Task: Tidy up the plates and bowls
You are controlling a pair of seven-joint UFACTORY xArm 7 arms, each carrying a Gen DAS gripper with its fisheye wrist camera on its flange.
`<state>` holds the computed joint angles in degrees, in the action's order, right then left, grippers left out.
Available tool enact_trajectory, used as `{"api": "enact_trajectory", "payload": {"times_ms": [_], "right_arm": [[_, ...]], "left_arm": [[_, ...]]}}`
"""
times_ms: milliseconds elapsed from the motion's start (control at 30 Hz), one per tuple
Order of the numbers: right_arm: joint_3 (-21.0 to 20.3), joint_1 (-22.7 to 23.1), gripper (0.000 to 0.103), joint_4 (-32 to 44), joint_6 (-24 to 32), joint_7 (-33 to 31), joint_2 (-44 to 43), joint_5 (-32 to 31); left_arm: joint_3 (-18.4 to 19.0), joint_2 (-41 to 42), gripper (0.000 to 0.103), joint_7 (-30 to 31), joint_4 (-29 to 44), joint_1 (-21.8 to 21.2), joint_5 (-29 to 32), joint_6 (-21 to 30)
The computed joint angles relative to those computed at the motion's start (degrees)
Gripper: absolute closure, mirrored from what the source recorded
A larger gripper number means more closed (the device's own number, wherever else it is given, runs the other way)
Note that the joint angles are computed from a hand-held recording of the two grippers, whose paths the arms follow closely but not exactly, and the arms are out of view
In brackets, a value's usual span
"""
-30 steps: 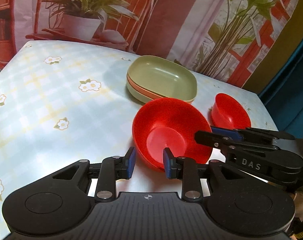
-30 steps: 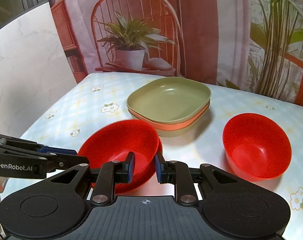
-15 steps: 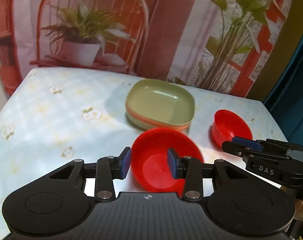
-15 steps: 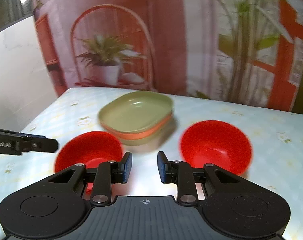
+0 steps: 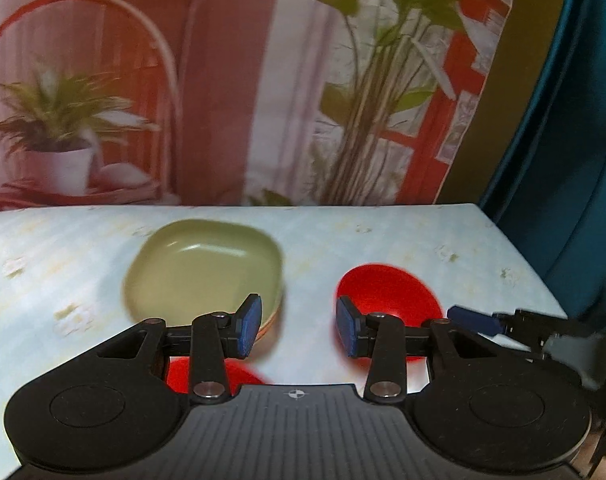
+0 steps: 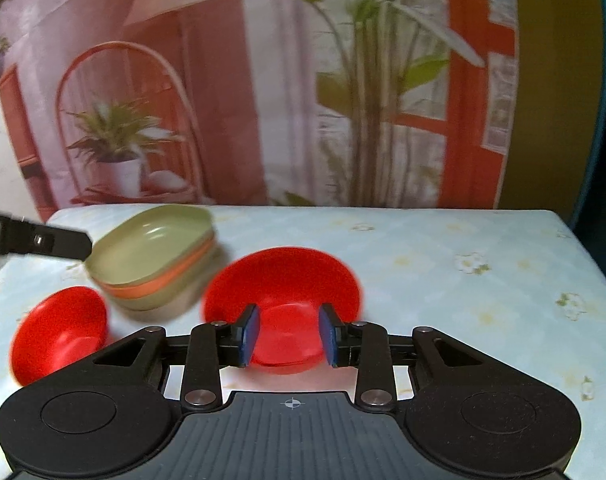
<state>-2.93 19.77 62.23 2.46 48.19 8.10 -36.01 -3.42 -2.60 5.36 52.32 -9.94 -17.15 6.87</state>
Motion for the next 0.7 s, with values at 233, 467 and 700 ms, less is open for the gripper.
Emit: {"api": "enact_trajectory", "payload": {"times_ms": [233, 467, 700], "right_arm": [[-3.8, 0.5, 0.073, -0.6, -1.8, 5.5, 1.3, -4.6], [-1.3, -2.4, 0.072, -2.0, -5.7, -1.5, 3.1, 4.1], [2.6, -5.0, 0.073, -2.2, -7.1, -8.5, 4.3, 12.1]], "left_arm": [[-2.7, 9.3, 0.051, -0.3, 7.6, 0.4, -1.6, 1.5], [-3.4, 14.2, 0.051, -4.9, 10.2, 0.3, 5.0, 3.0], [-3.8, 16.0, 0.052, -6.3, 11.6, 0.6, 6.8, 4.0]]}}
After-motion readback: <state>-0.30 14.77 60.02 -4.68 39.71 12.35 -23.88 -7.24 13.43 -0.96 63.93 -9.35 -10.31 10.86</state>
